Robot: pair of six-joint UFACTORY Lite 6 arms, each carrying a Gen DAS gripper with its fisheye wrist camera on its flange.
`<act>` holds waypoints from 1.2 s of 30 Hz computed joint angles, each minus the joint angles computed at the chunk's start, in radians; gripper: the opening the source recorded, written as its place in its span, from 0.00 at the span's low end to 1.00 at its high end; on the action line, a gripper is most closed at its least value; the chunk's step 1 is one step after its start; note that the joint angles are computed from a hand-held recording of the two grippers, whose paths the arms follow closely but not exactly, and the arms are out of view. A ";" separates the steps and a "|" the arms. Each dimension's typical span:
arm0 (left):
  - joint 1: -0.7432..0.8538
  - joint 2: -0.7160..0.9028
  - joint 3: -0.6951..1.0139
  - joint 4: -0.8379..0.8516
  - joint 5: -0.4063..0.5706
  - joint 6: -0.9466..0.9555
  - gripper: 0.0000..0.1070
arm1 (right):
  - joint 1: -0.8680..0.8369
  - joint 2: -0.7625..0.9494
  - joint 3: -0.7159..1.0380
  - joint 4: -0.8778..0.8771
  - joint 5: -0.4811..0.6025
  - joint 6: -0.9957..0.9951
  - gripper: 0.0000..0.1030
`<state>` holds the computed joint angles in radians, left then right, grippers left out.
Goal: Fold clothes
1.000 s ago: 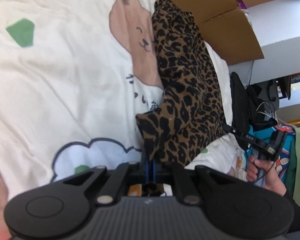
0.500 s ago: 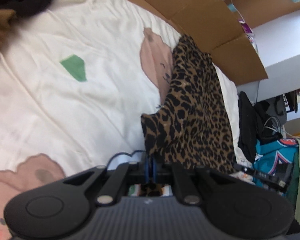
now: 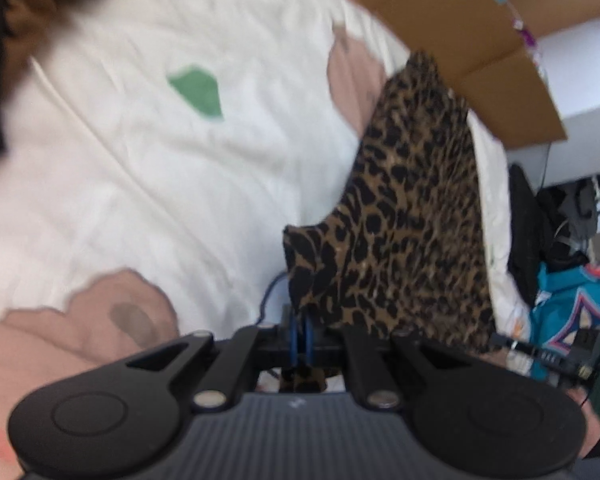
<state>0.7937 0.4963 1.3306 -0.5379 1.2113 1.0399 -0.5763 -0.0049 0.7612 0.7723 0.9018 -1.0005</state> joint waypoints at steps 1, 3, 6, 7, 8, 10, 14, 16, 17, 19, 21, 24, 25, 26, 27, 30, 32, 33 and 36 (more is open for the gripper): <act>-0.006 0.003 -0.015 0.007 -0.018 0.001 0.04 | 0.000 0.013 0.002 -0.004 -0.017 0.000 0.04; -0.019 0.009 -0.044 0.019 -0.056 0.003 0.05 | 0.008 0.034 0.001 -0.006 -0.041 0.001 0.04; -0.022 0.039 -0.039 0.026 -0.079 -0.006 0.11 | 0.041 0.062 0.023 -0.034 -0.062 0.015 0.05; -0.029 0.037 -0.035 0.050 -0.089 -0.031 0.14 | 0.053 0.075 0.038 -0.042 -0.070 0.019 0.08; -0.029 0.034 -0.031 0.057 -0.098 -0.044 0.20 | 0.067 0.078 0.046 -0.042 -0.078 0.023 0.11; -0.018 0.031 -0.032 0.063 -0.114 -0.036 0.23 | 0.087 0.056 0.047 -0.034 -0.099 0.027 0.18; 0.003 0.042 -0.013 0.050 -0.103 -0.045 0.30 | 0.082 0.061 0.077 -0.022 -0.129 -0.011 0.45; 0.001 0.043 0.006 0.055 -0.103 -0.051 0.31 | 0.102 0.081 0.102 -0.002 -0.160 -0.036 0.45; -0.001 0.041 0.018 0.053 -0.099 -0.058 0.31 | 0.113 0.093 0.117 0.013 -0.173 -0.051 0.44; 0.000 0.048 0.051 0.043 -0.088 -0.068 0.31 | 0.142 0.132 0.160 0.056 -0.189 -0.081 0.44; -0.004 0.053 0.087 0.031 -0.075 -0.081 0.31 | 0.176 0.183 0.216 0.081 -0.208 -0.081 0.43; -0.013 0.057 0.122 0.011 -0.067 -0.090 0.32 | 0.224 0.257 0.289 0.121 -0.247 -0.099 0.40; -0.016 0.058 0.129 0.004 -0.067 -0.092 0.32 | 0.240 0.282 0.315 0.128 -0.260 -0.101 0.40; -0.019 0.059 0.137 -0.004 -0.067 -0.094 0.33 | 0.255 0.310 0.343 0.130 -0.274 -0.097 0.40; -0.024 0.059 0.138 -0.011 -0.070 -0.095 0.34 | 0.270 0.338 0.371 0.132 -0.288 -0.094 0.40; -0.040 0.058 0.133 -0.027 -0.087 -0.100 0.35 | 0.311 0.424 0.453 0.121 -0.325 -0.082 0.40; -0.051 0.058 0.126 -0.035 -0.098 -0.104 0.35 | 0.328 0.479 0.509 0.123 -0.331 -0.082 0.40; -0.054 0.057 0.121 -0.038 -0.103 -0.103 0.35 | 0.334 0.508 0.541 0.126 -0.325 -0.080 0.40; -0.061 0.052 0.112 -0.037 -0.113 -0.097 0.35 | 0.349 0.591 0.639 0.121 -0.311 -0.046 0.38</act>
<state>0.7325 0.5481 1.4430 -0.5748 1.0982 0.9433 -0.2272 0.5860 1.4007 0.8937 0.5911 -1.0466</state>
